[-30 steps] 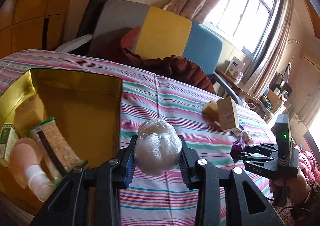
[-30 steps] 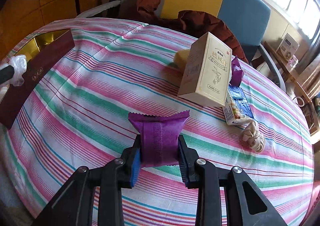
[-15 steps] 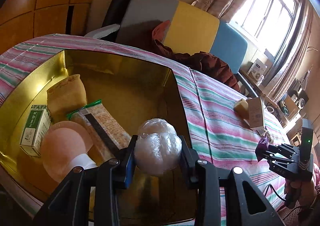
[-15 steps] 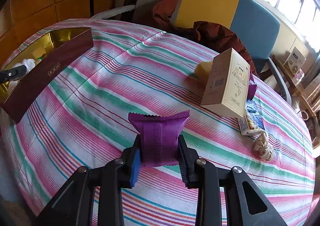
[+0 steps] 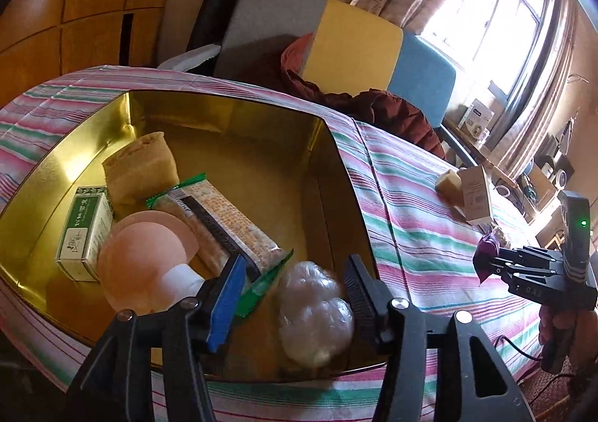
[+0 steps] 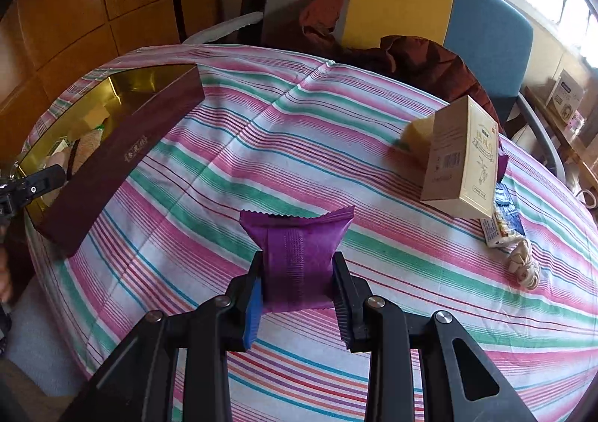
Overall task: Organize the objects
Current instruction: 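Open the left tool to drop the bag while the right tool releases the packet into the tray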
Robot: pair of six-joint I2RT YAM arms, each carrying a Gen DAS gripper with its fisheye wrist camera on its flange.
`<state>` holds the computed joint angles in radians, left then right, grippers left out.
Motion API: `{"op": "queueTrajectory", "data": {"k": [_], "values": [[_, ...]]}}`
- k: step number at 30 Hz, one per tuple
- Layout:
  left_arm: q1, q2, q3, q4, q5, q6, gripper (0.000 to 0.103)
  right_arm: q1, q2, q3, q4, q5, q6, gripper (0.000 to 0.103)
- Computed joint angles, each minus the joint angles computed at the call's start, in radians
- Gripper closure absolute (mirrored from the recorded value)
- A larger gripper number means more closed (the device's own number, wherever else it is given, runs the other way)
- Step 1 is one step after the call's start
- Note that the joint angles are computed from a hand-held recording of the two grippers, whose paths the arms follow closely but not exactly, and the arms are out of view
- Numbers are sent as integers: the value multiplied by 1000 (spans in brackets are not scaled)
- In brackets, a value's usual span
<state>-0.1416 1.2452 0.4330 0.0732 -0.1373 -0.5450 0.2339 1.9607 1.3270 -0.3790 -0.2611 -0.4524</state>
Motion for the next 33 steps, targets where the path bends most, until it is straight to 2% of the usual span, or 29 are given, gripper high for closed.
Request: {"op": "queueTrajectory", "data": {"k": [5, 8, 11, 15, 21, 33], "values": [[45, -76, -19, -23, 15, -21, 47, 70, -38, -9, -5, -22, 37, 70], [57, -128, -18, -74, -20, -4, 47, 119, -54, -7, -11, -34, 65, 70], [91, -178, -34, -96, -35, -35, 47, 173, -61, 1, -15, -41, 99, 70], [143, -190, -28, -148, -45, -80, 47, 243, -47, 39, -33, -49, 148, 70], [182, -198, -35, -170, -33, -112, 46, 339, -5, 137, -63, -76, 227, 70], [195, -191, -34, -160, -23, -125, 47, 489, 187, 359, -111, 40, 254, 70]]}}
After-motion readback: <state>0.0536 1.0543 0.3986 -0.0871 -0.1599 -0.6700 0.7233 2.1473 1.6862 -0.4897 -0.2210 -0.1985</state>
